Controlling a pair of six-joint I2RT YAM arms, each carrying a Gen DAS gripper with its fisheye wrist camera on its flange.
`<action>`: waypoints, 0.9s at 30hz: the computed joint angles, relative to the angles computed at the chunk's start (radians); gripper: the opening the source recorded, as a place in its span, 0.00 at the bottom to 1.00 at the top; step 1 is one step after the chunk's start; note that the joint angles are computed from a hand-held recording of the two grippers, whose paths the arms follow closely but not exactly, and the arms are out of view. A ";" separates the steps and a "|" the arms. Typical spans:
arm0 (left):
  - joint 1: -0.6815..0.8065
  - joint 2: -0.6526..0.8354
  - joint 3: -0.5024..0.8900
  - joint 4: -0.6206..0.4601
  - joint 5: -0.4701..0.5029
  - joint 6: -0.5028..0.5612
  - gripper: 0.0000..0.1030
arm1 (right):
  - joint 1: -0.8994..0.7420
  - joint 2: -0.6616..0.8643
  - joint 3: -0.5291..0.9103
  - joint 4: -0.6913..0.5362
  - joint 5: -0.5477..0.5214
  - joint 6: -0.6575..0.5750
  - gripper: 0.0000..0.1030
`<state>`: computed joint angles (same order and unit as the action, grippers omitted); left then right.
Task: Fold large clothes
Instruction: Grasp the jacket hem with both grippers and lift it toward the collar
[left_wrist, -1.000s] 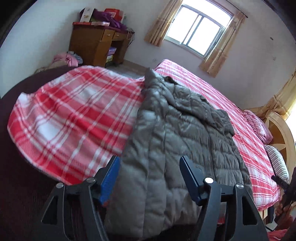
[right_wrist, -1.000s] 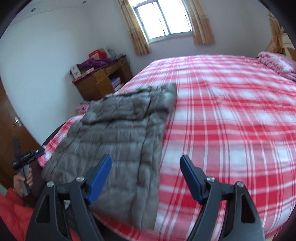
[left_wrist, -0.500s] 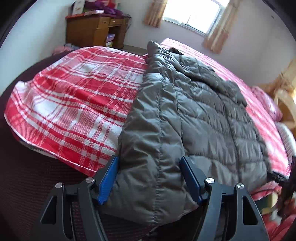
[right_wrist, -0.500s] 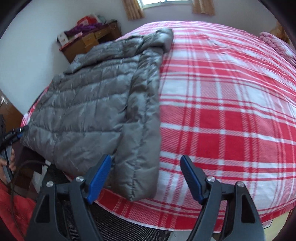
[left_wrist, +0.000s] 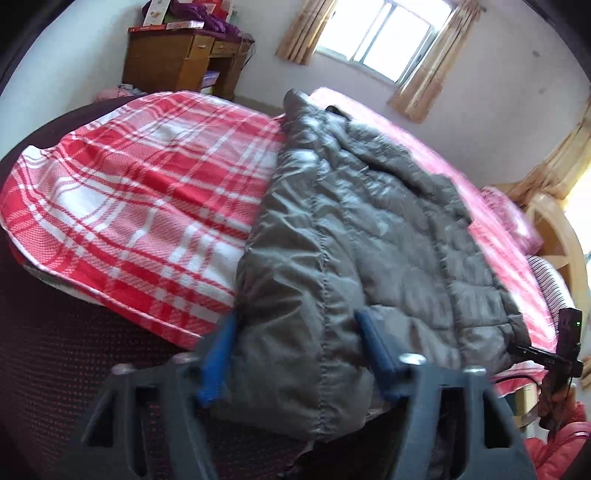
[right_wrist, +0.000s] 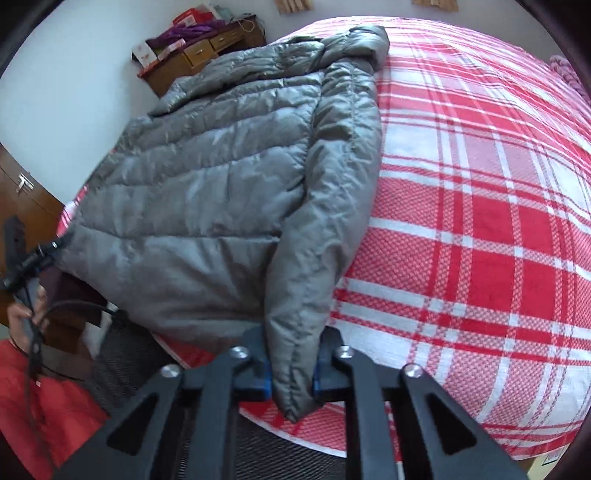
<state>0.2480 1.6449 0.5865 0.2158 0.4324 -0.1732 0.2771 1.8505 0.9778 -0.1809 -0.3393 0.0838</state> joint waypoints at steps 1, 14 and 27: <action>0.015 0.001 0.002 -0.001 0.059 -0.023 0.27 | -0.011 -0.033 -0.022 0.023 -0.031 0.006 0.13; -0.034 -0.391 -0.007 0.021 0.317 -0.198 0.20 | -0.139 -0.451 -0.166 0.148 -0.276 0.138 0.13; -0.061 -0.070 0.479 -0.054 0.163 -0.324 0.20 | -0.219 -0.361 0.103 0.276 -0.261 0.323 0.13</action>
<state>0.1866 1.5749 1.0658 0.1619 0.5952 -0.4971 0.0578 1.4895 1.0810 0.0949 -0.6001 0.4072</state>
